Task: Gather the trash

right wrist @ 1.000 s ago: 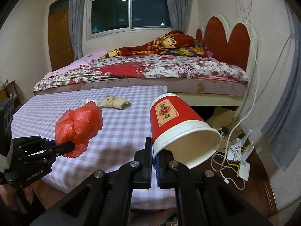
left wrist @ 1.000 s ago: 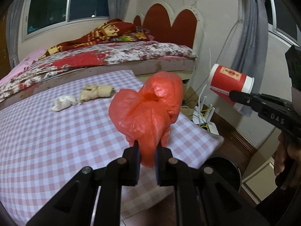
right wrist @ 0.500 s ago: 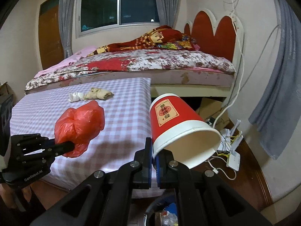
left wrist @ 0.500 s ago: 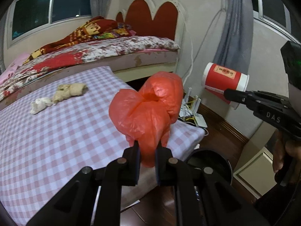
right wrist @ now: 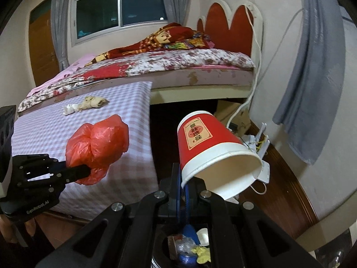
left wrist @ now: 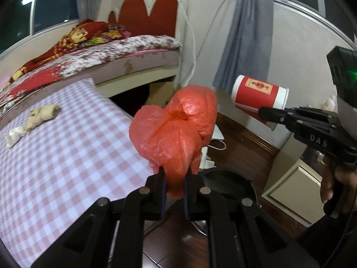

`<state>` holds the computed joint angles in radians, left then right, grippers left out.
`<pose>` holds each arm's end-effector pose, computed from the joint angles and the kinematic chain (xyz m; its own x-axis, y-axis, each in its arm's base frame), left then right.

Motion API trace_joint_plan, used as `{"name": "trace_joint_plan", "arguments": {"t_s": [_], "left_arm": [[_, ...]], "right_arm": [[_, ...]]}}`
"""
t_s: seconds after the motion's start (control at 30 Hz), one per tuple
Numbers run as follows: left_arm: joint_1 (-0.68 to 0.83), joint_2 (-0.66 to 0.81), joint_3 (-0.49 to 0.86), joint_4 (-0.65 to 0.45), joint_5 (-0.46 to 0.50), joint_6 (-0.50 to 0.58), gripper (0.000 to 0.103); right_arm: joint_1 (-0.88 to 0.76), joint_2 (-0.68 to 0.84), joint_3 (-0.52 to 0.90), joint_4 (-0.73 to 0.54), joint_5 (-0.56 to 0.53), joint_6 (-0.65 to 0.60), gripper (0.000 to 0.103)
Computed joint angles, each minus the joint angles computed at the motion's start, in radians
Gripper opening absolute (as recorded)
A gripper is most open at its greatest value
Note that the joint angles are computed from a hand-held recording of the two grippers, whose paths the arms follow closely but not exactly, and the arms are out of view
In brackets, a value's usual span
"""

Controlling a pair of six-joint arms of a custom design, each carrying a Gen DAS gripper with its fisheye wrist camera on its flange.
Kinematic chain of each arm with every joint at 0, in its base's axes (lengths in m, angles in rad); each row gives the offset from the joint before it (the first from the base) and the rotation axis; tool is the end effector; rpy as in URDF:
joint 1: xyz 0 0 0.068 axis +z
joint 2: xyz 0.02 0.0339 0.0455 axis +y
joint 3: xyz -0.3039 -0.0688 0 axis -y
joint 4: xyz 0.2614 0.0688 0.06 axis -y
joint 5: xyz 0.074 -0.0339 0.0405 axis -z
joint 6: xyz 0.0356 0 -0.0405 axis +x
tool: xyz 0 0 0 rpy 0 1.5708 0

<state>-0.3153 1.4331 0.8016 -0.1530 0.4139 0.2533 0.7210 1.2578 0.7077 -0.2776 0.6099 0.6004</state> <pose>0.2809 -0.1067 0.2333 -0.5113 0.4081 -0.7564 0.7051 0.7023 -0.0977 0.2016 0.1500 0.2412 -0.5977 0.0913 -0.7965 0.1062 0.9938 0.0342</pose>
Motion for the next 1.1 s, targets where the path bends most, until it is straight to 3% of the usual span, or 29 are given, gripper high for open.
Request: {"name": "trace_joint_plan", "arguments": {"t_s": [0.5,1.1], "left_arm": [[-0.198,0.072,-0.05,0.02,-0.076,-0.038,0.013],[-0.281,0.221,-0.052,0.048,-0.112,-0.062,0.013]], "right_arm": [[-0.039,-0.151,-0.214,-0.037,-0.076,0.062,0.003],[-0.123,0.038,-0.287,0.114,-0.273,-0.029,0.003]]}}
